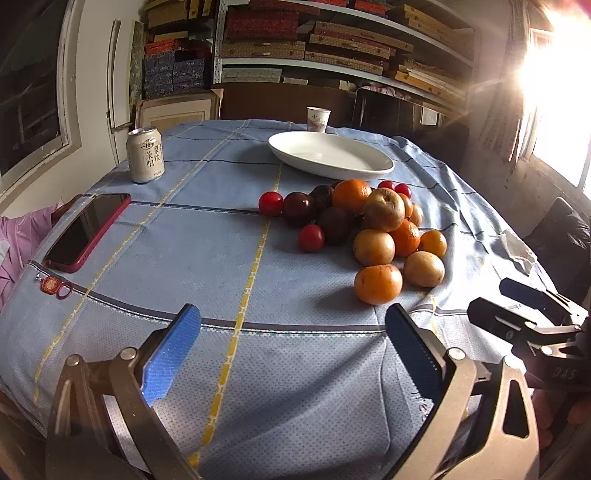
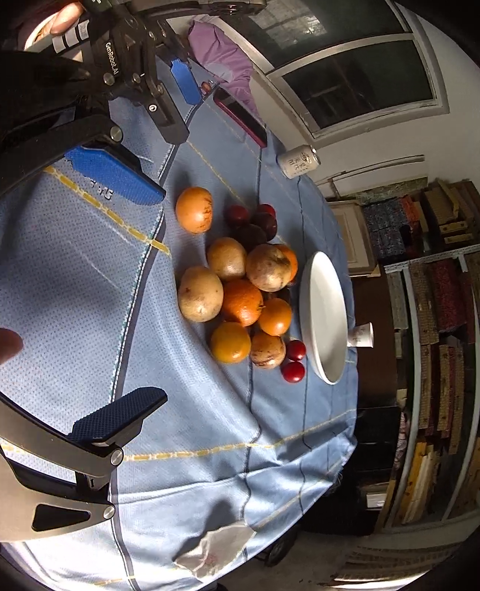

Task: Organize fruits
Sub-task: 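Grasp a pale brown pear with the right gripper while the left gripper grasps a speckled orange fruit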

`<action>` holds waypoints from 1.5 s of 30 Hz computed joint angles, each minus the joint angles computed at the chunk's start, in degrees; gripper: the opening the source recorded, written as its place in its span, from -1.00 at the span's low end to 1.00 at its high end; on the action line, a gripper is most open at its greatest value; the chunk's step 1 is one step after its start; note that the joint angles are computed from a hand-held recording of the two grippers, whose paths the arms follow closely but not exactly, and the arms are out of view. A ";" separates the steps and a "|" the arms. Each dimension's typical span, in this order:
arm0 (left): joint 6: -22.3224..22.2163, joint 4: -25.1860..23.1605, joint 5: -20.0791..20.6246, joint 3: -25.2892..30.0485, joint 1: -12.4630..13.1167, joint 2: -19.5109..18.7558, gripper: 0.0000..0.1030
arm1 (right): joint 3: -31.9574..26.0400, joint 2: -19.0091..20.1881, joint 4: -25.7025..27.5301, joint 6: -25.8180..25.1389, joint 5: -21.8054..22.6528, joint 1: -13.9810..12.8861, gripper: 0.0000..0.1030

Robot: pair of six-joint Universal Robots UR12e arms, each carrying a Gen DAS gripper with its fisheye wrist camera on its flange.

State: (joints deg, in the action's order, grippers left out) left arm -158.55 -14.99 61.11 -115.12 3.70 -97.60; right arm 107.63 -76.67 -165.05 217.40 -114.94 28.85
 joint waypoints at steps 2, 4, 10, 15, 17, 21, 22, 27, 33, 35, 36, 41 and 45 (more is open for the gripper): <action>0.19 0.03 0.24 0.10 -0.22 -0.30 0.90 | -0.32 0.27 1.80 0.37 -0.68 0.11 0.93; 1.59 -0.79 0.56 0.53 -0.56 -0.51 0.90 | -0.63 0.49 3.02 0.20 -1.18 0.12 0.93; 4.12 -0.49 2.73 2.20 -1.91 -1.57 0.90 | -1.96 1.42 3.00 -1.05 -1.73 -0.64 0.83; 4.64 -2.42 0.20 3.13 -1.59 -2.41 0.90 | -3.75 2.19 5.95 -0.88 2.15 -2.42 0.58; 4.65 -3.43 -1.03 3.35 -1.19 -2.64 0.90 | -4.24 2.40 7.06 -0.85 5.39 -3.21 0.45; 3.51 -4.12 -2.12 3.93 -0.70 -3.20 0.90 | -5.36 2.94 9.32 -0.83 6.82 -3.71 0.32; 3.35 -4.37 -2.47 4.04 -0.59 -3.29 0.90 | -5.62 3.08 9.74 -0.89 6.68 -3.75 0.31; 3.30 -5.47 -2.85 4.56 -0.51 -3.64 0.90 | -6.72 3.77 12.53 -0.39 7.28 -4.04 0.21; 3.79 -6.80 -2.57 5.02 -1.05 -3.89 0.90 | -6.48 3.73 11.01 -1.21 5.98 -3.64 0.01; 4.12 -7.16 -2.64 5.13 -1.22 -3.87 0.90 | -6.54 3.76 11.05 -1.59 6.84 -3.83 0.01; 4.41 -7.84 -2.75 5.38 -1.37 -3.91 0.90 | -6.58 3.82 11.28 -1.63 7.26 -3.96 0.01; 6.84 -10.49 -2.84 5.92 -2.21 -3.86 0.90 | -4.47 3.50 5.89 -1.04 7.77 -4.23 -0.15; 8.87 -12.97 -3.92 6.48 -2.79 -3.64 0.69 | -1.28 2.47 -2.04 0.94 9.89 -5.06 -0.16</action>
State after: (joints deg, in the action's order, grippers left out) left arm -149.68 -27.95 57.19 -108.64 0.91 -101.24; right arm 106.35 -74.19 -167.09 218.34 -105.05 23.78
